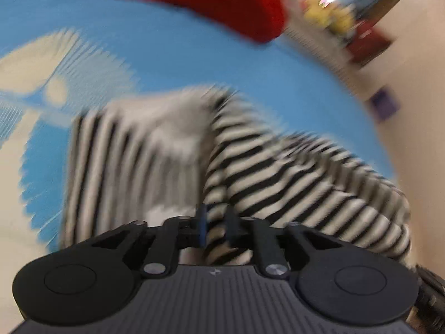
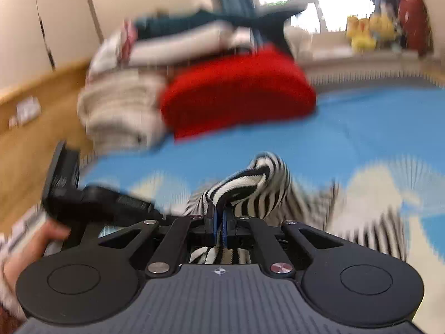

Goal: Fold small clothes

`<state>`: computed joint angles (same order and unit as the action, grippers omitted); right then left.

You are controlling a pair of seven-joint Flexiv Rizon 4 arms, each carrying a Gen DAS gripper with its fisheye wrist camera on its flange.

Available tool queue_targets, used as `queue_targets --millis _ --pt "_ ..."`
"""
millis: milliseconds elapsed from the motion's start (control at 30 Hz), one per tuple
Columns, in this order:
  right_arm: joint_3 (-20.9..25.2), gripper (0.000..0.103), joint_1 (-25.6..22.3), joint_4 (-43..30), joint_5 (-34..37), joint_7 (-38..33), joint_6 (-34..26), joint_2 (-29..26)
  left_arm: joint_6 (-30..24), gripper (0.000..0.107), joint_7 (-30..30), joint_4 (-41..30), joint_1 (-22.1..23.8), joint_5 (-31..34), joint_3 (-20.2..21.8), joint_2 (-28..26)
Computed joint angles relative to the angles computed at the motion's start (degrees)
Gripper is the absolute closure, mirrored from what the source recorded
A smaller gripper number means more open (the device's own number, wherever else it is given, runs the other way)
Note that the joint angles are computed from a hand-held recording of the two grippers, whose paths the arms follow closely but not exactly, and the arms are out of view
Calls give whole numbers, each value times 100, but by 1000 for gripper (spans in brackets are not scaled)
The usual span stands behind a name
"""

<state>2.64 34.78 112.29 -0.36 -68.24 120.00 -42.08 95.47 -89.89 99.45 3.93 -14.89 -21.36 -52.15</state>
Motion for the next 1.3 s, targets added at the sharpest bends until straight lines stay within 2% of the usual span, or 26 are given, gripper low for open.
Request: queue_targets --millis 33,67,100,133,167,233,267,300,367,467,533,567,633,667,700,767,800,867,933,1000,1067,1133,1167,1200,1233,1300 --pt "100 99 -60 -28 -36 -27 -310 -107 -71 67 -176 -5 -41 -24 113 -46" --pt "221 95 -167 -68 -205 14 -719 -199 65 67 -534 3 78 231 39 -132" --pt "201 95 -118 -147 -56 -112 -1222 -243 191 65 -702 73 357 480 -222 -181" --pt "51 90 2 -89 -5 20 -1351 -235 425 56 -497 258 635 419 -578 -201" --pt "0 88 -37 58 -279 298 -1205 -199 685 44 -251 408 753 324 -747 -163" --pt "-151 68 54 271 -140 219 -953 11 1160 29 -295 472 574 489 -526 6" --pt "-369 51 340 309 489 -215 -878 166 1316 23 -362 457 497 594 -435 48" --pt "-666 45 740 271 1297 -830 -722 247 1439 22 -435 432 467 706 -443 74" --pt "-1449 45 1467 320 1814 -1007 -212 235 1443 22 -507 291 585 1057 -734 -8" --pt "-2322 52 1915 354 892 90 813 -213 1111 17 -425 -111 624 1455 -1099 -362" --pt "-2368 68 1897 66 557 161 787 -539 634 17 -647 -656 231 1826 -711 -560" --pt "-2188 69 1837 -146 697 -217 428 -627 520 17 -572 -839 -169 1563 -244 -562" --pt "-1818 69 1768 -630 1360 -1277 -455 -884 232 17 -70 -1232 -969 582 689 -711" --pt "-1843 67 1839 -776 1561 -1499 -668 -1101 134 17 -90 -1376 -1222 355 1065 -803" --pt "-2017 58 2070 -995 2104 -1907 -507 -1467 408 17 -211 -1481 -1316 502 1259 -936" --pt "-2248 53 2349 -995 2413 -2237 205 -1849 501 17 -51 -1447 -1301 488 1260 -923" --pt "-2381 52 2401 -839 2170 -1842 258 -1800 560 17 -21 -1332 -1126 498 1024 -889" --pt "-2261 51 2043 -151 971 -562 409 -1257 713 17 -38 -1018 -725 538 537 -801" --pt "-1986 51 1719 159 792 -538 599 -932 856 17 -1 -620 -348 762 196 -676" --pt "-2037 51 1824 251 916 -904 338 -894 1141 16 311 -254 -612 515 560 -443" --pt "-2039 51 1980 207 1260 -1136 144 -1115 1754 16 899 94 -1384 -410 1328 -287" --pt "-2078 51 2175 344 1665 -1034 282 -1046 1907 16 436 481 -1819 -274 1948 -14" --pt "-2056 51 2184 532 1593 -908 236 -813 1905 16 -10 700 -1797 129 2083 166" --pt "-1915 51 2086 848 1420 -666 562 -537 1983 16 -234 1037 -1698 351 2031 420" --pt "-1838 49 2101 1175 1406 -620 914 -267 2146 16 -137 1392 -1583 294 1858 636" --pt "-1959 35 2481 1739 1740 -788 1343 180 2294 11 -206 2031 -1699 224 1914 1134"
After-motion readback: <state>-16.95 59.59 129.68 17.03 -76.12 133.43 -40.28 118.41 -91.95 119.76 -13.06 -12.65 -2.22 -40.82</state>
